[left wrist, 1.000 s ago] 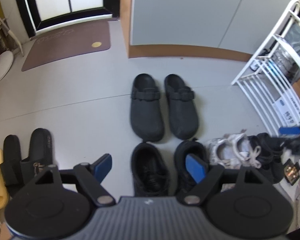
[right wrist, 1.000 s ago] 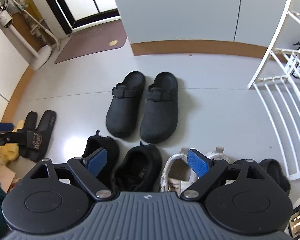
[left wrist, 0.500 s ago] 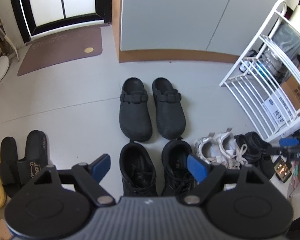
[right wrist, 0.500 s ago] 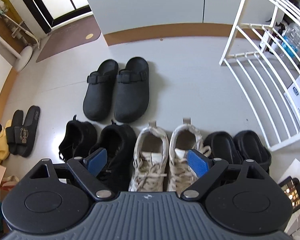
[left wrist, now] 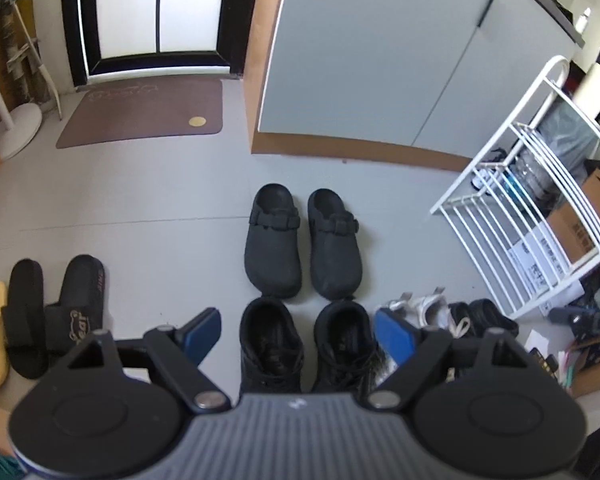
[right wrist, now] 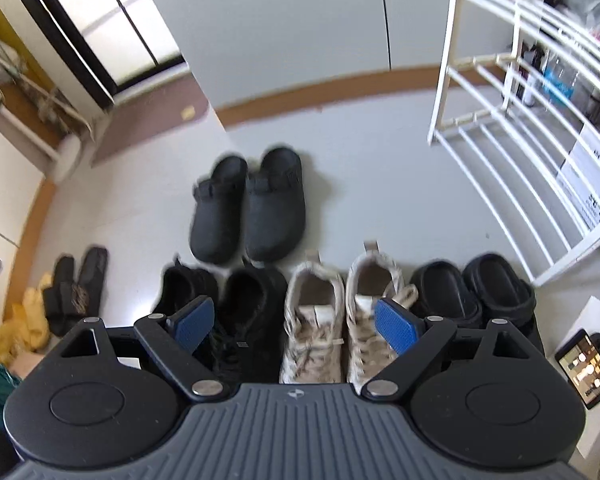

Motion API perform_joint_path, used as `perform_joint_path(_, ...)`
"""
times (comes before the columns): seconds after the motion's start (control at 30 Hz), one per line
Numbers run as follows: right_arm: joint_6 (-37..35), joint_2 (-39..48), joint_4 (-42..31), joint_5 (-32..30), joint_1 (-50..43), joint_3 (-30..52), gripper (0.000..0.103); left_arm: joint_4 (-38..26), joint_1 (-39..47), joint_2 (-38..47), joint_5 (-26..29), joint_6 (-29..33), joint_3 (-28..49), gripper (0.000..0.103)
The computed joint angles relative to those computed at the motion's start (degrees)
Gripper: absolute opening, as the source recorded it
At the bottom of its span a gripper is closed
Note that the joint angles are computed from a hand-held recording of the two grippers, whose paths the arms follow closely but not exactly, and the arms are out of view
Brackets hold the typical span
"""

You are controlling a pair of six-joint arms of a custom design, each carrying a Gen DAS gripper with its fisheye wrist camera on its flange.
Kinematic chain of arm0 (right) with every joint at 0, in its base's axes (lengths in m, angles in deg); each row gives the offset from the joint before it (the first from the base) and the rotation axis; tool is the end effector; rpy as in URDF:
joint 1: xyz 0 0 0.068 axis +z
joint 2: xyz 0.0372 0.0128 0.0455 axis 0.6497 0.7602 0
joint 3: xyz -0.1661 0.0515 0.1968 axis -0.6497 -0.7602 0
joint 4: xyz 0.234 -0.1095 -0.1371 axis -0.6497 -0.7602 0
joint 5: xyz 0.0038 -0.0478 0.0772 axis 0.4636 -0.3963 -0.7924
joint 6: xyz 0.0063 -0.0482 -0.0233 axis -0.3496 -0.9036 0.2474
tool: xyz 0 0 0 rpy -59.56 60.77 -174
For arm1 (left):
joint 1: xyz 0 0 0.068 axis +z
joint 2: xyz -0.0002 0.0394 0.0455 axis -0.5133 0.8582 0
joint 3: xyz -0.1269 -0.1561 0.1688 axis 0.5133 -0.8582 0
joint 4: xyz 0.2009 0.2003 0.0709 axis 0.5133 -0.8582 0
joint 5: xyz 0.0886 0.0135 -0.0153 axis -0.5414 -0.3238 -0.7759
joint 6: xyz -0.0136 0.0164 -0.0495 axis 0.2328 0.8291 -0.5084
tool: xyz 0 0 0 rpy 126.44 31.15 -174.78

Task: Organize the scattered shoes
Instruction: 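Move the right tool over the shoe row toward the black crocs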

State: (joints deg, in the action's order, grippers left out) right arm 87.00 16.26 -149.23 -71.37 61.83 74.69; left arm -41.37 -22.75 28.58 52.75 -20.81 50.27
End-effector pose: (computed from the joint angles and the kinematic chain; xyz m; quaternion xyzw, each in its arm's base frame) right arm 0.2172 0.0883 0.3999 0.0252 0.9477 0.1669 0.2710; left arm 0.2196 0.0212 0.4273 0.0254 0.9537 -0.1026 0.2817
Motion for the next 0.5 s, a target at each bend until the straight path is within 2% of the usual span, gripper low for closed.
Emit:
perform_joint_path(0.27, -1.87, -4.90, -5.46, -0.74, -3.34, 0.08, 0.093, -3.77, -8.71, -5.07, -1.98, -7.39, -1.12, 0.086)
perform_joint_path(0.33, -1.91, -6.43, -7.80, -2.30, -4.94, 0.41, 0.098, -4.73, -11.13, -5.71, -1.66, -9.21, 0.04, 0.087)
perform_joint_path(0.5, -1.64, -11.00, -10.33, -5.67, -8.17, 0.42, 0.099, -5.26, -18.48, -5.69, -3.46, -14.93, 2.31, 0.089)
